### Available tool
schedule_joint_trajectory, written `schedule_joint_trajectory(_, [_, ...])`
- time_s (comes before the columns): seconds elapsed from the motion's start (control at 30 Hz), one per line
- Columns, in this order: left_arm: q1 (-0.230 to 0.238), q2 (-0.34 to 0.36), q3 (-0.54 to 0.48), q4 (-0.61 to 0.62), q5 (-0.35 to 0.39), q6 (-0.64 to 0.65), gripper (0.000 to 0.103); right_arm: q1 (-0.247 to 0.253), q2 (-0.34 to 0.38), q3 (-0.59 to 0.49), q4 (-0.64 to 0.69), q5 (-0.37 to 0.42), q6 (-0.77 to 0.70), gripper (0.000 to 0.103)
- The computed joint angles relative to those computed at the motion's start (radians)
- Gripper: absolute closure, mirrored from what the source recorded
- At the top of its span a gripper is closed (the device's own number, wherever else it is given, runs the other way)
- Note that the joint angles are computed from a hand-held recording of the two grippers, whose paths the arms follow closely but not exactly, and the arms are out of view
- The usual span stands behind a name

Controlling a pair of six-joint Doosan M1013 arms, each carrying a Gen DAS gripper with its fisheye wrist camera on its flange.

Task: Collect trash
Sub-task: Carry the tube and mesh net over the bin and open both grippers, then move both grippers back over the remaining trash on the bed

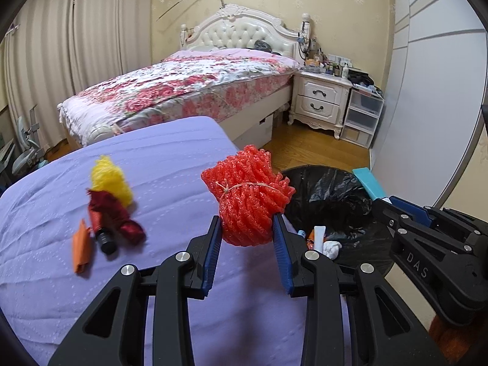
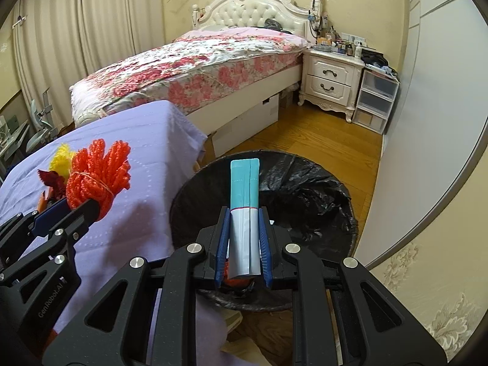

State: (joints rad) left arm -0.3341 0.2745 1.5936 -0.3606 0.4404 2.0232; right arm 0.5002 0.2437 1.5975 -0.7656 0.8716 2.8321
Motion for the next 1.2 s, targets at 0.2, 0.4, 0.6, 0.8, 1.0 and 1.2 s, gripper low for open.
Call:
schedule_joint_trajectory(0.2, [-0.036,0.028,-0.028,0.082,0.002,-0.052,0.069,-0.025,-0.002,0.011,-0.001,-0.005,0.018,0.085])
schedule_joint_trajectory(0.4, [-0.057,0.059,-0.061,0.158,0.020,-0.115,0.069,-0.047,-0.001,0.017,0.007,-0.018,0.032,0.084])
schedule_joint_trajectory(0.6, [-0.070,0.078,-0.082,0.210,0.037,-0.165,0.069,-0.063,0.006,0.020,0.028,-0.026,0.028,0.084])
schedule_joint_trajectory(0.8, [-0.077,0.082,-0.089,0.221,0.040,-0.174,0.068,-0.074,0.011,0.022,0.041,-0.032,0.031,0.083])
schedule_joint_trajectory(1.0, [-0.080,0.079,-0.083,0.216,0.038,-0.167,0.059,-0.075,0.011,0.026,0.020,-0.031,0.064,0.072])
schedule_joint_trajectory(1.2, [-0.075,0.075,-0.080,0.199,0.025,-0.163,0.042,-0.072,0.002,0.034,-0.007,-0.016,0.098,0.060])
